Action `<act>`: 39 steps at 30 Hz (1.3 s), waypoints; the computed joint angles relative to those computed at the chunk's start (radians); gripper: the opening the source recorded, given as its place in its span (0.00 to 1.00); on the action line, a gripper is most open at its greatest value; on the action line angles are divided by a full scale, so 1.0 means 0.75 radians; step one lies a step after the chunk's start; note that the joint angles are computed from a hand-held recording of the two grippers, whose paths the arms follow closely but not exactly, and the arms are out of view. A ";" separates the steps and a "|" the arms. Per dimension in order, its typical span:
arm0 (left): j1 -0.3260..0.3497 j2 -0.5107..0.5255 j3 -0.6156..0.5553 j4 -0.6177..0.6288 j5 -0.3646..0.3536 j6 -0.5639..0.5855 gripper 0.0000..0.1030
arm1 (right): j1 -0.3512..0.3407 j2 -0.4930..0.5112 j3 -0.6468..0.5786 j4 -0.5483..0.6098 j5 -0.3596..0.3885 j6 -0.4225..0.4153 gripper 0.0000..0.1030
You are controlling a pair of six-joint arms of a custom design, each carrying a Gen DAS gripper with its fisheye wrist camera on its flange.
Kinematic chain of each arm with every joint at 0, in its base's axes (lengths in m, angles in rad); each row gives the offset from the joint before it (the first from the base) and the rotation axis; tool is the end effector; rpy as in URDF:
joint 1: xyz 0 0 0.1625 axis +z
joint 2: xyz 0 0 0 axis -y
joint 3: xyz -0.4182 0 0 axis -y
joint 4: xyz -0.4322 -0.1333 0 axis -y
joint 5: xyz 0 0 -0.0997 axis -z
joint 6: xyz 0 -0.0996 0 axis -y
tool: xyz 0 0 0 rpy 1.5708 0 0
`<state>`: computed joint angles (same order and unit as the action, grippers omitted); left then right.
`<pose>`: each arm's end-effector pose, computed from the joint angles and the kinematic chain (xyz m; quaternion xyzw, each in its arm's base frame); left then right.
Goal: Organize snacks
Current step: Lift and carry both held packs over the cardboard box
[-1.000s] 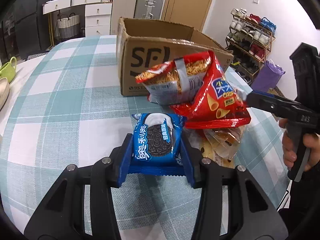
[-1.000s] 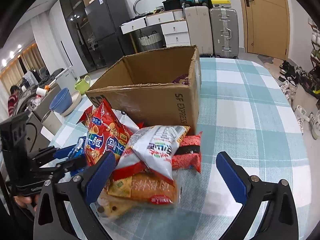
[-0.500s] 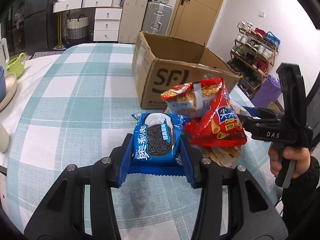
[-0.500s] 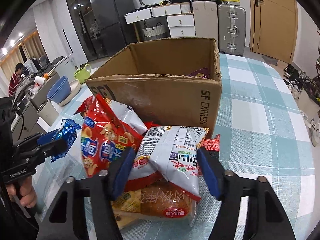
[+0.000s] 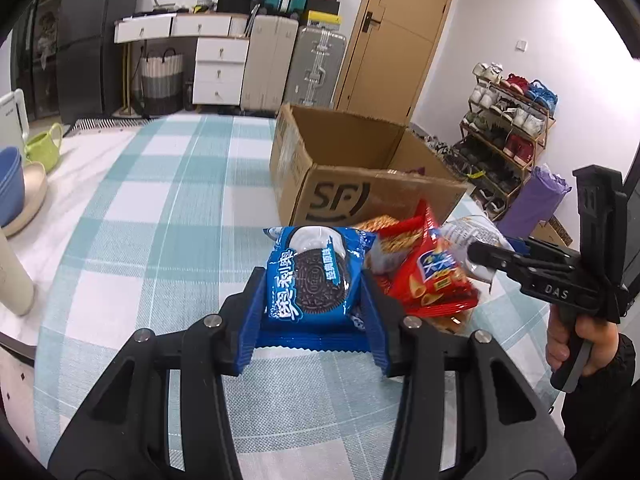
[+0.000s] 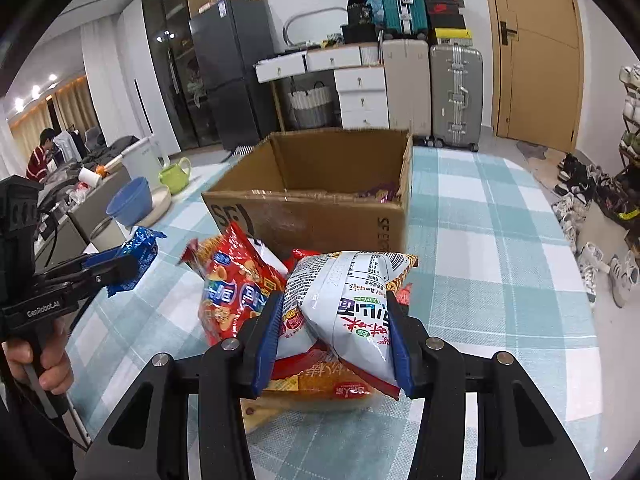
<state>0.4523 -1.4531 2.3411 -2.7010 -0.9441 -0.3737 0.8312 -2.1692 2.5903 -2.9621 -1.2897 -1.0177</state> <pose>-0.3101 -0.3638 0.1881 0.3089 0.8932 -0.2921 0.1467 -0.0794 -0.3258 0.3595 0.1861 -0.8584 0.3901 0.2764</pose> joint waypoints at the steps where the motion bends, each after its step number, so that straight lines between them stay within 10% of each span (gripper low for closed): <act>1: -0.013 -0.012 0.004 0.004 0.009 -0.004 0.41 | -0.014 -0.035 0.009 0.023 0.022 -0.006 0.46; 14: -0.179 -0.143 -0.003 0.184 0.109 -0.139 0.41 | -0.162 -0.427 0.031 0.390 0.355 -0.090 0.46; 39: -0.136 0.017 -0.229 0.161 0.109 -0.062 0.41 | 0.104 -0.146 -0.139 0.179 0.174 0.097 0.46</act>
<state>0.3501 -1.4402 2.1696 -2.5802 -0.8623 -0.4205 0.9090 -2.2785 2.4861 -2.8277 -1.1591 -0.9450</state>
